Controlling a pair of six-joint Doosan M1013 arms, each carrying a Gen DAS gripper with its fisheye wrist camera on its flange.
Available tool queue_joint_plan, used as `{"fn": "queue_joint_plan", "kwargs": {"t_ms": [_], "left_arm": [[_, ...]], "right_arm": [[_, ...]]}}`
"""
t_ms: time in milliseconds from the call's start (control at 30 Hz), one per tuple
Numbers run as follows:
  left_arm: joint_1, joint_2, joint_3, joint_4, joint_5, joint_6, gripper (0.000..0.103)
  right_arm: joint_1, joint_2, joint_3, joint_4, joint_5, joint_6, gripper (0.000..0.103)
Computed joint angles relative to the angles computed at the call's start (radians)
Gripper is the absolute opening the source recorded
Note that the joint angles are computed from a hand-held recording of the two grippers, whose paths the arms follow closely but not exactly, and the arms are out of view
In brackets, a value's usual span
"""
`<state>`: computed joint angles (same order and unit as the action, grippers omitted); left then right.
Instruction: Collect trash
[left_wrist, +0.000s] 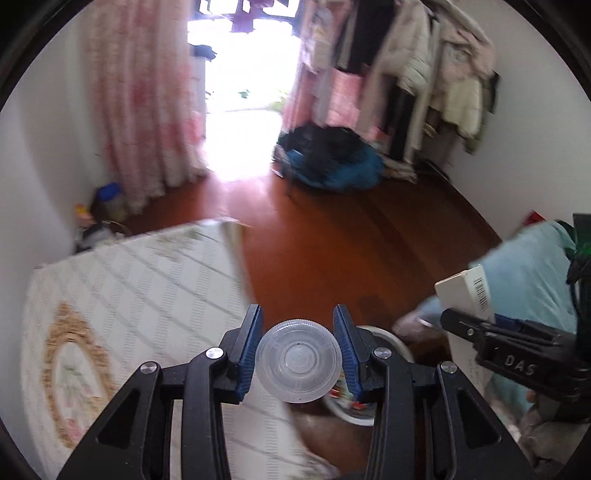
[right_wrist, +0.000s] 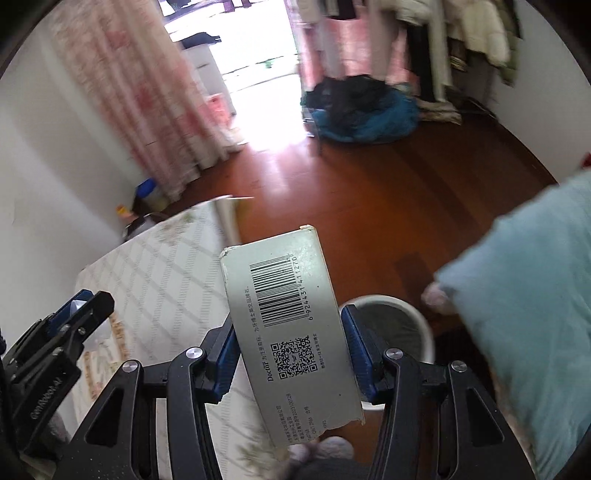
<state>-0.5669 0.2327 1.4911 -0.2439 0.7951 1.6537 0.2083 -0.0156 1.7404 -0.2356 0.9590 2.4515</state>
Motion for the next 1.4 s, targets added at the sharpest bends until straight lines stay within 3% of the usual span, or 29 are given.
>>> {"fn": "queue_joint_plan", "kwargs": {"t_ms": [167, 333, 633, 667, 700, 767, 800, 833, 933, 1000, 1133, 1400], "left_arm": [[-0.029, 0.110, -0.067, -0.153, 0.153, 0.057, 0.036], [-0.064, 0.202, -0.129, -0.171, 0.243, 0.037, 0.036], [-0.096, 0.308, -0.198, -0.154, 0.357, -0.006, 0.037], [-0.098, 0.307, -0.195, -0.144, 0.356, -0.010, 0.048], [-0.099, 0.306, -0.193, -0.134, 0.351, -0.014, 0.069], [-0.093, 0.296, -0.183, -0.133, 0.324, -0.015, 0.095], [-0.090, 0.293, -0.181, -0.126, 0.318, -0.017, 0.096], [-0.090, 0.288, -0.178, -0.110, 0.312, -0.026, 0.096], [-0.095, 0.259, -0.158, -0.031, 0.270, -0.050, 0.096], [-0.103, 0.229, -0.133, 0.041, 0.230, -0.073, 0.096], [-0.112, 0.146, -0.062, 0.169, 0.154, -0.117, 0.096], [-0.099, 0.029, 0.025, 0.234, 0.102, -0.129, 0.096]], "right_arm": [[-0.100, -0.040, 0.112, 0.066, 0.001, -0.001, 0.054], [-0.189, -0.037, 0.201, 0.165, -0.046, -0.063, 0.054], [-0.249, 0.031, 0.268, 0.253, -0.127, -0.121, 0.055], [-0.253, 0.038, 0.269, 0.257, -0.133, -0.125, 0.055], [-0.253, 0.046, 0.266, 0.251, -0.131, -0.120, 0.056], [-0.257, 0.048, 0.268, 0.245, -0.129, -0.119, 0.065], [-0.251, 0.048, 0.266, 0.233, -0.130, -0.103, 0.081], [-0.250, 0.046, 0.267, 0.228, -0.134, -0.102, 0.091], [-0.243, 0.029, 0.265, 0.204, -0.126, -0.090, 0.093], [-0.227, 0.018, 0.257, 0.168, -0.107, -0.061, 0.101], [-0.182, -0.018, 0.250, 0.114, -0.064, -0.011, 0.101], [-0.070, -0.110, 0.234, 0.036, 0.024, 0.085, 0.102]]}}
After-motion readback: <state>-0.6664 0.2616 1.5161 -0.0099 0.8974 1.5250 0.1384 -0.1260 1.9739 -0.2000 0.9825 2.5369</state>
